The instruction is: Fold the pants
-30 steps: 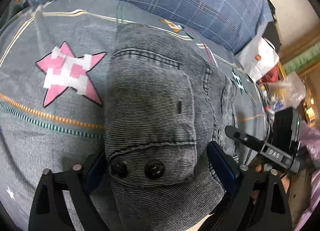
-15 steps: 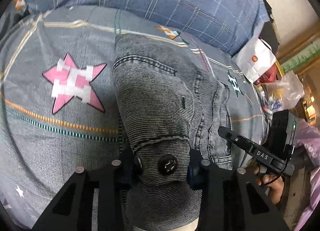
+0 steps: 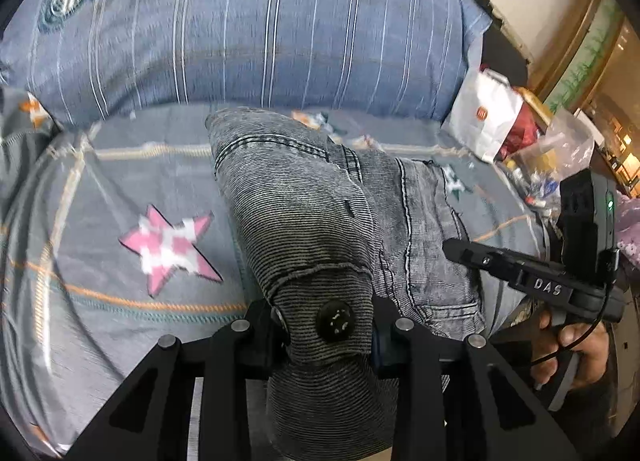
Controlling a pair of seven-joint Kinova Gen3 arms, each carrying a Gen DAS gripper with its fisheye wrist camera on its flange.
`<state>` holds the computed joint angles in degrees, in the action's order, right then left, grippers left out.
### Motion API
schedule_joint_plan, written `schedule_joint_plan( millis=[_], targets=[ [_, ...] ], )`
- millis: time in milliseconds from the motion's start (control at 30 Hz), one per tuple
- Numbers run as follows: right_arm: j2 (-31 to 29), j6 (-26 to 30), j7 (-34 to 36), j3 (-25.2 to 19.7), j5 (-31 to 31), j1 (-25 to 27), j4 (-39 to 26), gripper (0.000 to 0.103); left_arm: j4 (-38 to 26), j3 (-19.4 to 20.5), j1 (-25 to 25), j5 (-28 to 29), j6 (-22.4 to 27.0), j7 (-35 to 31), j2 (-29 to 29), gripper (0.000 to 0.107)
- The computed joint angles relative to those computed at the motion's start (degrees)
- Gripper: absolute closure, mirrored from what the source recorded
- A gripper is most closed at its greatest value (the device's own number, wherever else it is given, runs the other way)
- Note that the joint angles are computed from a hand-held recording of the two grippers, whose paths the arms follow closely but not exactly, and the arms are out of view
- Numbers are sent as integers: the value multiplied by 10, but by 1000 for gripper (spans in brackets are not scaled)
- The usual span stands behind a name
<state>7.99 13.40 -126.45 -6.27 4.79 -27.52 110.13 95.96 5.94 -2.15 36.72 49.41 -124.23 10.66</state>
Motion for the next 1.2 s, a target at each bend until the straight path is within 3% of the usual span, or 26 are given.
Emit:
schedule_joint_plan(
  millis=[67,167,267,533,667,733,800,900,1000,1067,1133,1200],
  targets=[
    [-6,24,-35,32,47,-44,-27,87,-1,-3,-14,20,0,-22,-11,73],
    [2,62,-61,20,95,-51,-79,87,-18,-11,-25,34,-1,-34,-14,73],
    [24,85,-48,6,98,-47,-130,87,-41,-18,-38,40,2,-39,-5,73],
    [123,110,30,-19,21,-30,-238,87,-64,-21,-68,21,-3,-32,42,73],
    [176,133,52,-5,-12,-37,-272,87,-62,-10,-77,10,-17,-30,87,73],
    [204,161,52,-2,-15,-37,-290,86,-68,-20,-56,-25,-24,4,116,64],
    [220,166,35,15,-3,-48,-289,78,-53,-17,-57,-41,-50,23,122,53],
    [206,148,18,16,1,-47,-264,69,-47,4,-85,-32,-36,34,114,43],
    [178,161,-30,79,67,-120,-254,69,-14,6,-94,-21,-55,20,73,42],
    [157,137,-76,115,114,-167,-223,64,26,12,-105,5,-91,-15,37,35],
    [148,127,-117,123,158,-195,-203,55,67,3,-89,5,-136,-23,8,24],
    [158,145,-143,120,199,-215,-199,29,80,-29,-39,-33,-157,-11,14,24]
  ],
)
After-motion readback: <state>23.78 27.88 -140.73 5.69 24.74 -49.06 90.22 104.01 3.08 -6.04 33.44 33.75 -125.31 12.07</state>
